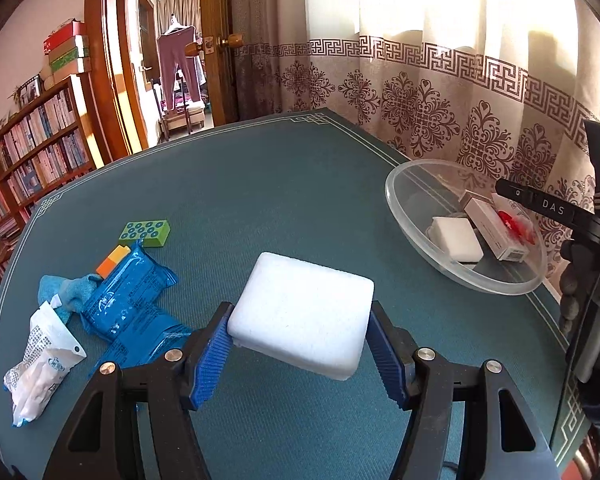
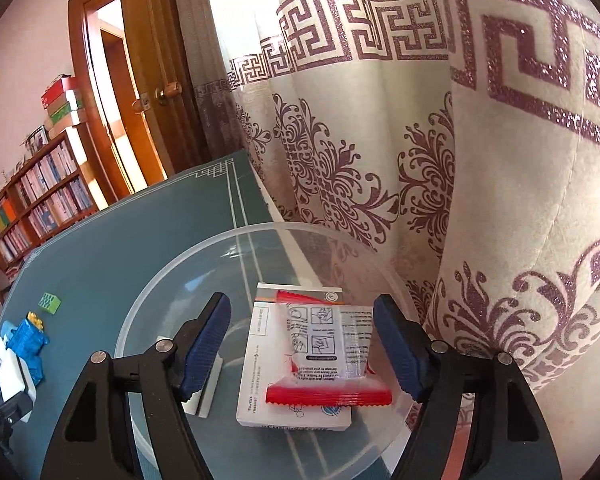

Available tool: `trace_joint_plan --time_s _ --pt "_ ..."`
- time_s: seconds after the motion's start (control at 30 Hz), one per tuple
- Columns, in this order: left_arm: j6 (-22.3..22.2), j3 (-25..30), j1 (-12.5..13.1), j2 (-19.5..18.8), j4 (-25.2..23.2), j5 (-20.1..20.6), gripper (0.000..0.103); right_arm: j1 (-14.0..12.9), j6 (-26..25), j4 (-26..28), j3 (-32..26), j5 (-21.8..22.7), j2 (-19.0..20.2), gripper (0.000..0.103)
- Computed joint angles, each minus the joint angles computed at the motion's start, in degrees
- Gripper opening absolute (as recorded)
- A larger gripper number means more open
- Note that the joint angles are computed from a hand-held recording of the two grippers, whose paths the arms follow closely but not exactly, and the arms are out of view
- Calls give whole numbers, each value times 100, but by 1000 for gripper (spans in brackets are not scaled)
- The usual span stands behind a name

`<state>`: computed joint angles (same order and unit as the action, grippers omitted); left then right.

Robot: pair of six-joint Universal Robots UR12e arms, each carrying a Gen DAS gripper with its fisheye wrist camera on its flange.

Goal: Organize objects
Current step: 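Carry the sachet and sponge toward the clear bowl with both tools, then release the sachet and sponge into the clear bowl with both tools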

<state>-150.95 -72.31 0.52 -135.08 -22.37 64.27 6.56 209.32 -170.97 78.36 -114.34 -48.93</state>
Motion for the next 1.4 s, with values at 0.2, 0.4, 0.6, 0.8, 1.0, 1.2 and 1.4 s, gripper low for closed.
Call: trace_joint_plan --time_s 0.2,0.4,0.6,0.8,1.0,1.2,1.4 --pt "151 167 -117 -68 2 -248 68 113 -253 -222 -46 -324 53 75" --pt "301 457 -253 -206 -128 -477 68 176 -347 -367 -42 -452 58 75" --pt "413 761 -381 -363 -348 -620 68 151 -220 -303 -48 -408 66 75" --pt "539 1096 -499 -565 -607 -740 69 132 -66 -331 -11 -483 51 75" --pt "665 1415 -622 -762 -720 -669 69 129 7 -352 -2 -581 50 75" --pt "630 1714 -645 -928 -1004 -916 81 141 68 -380 16 -772 47 75" --pt "385 1774 -588 -955 -1160 -1023 92 125 202 -272 16 -820 45 75"
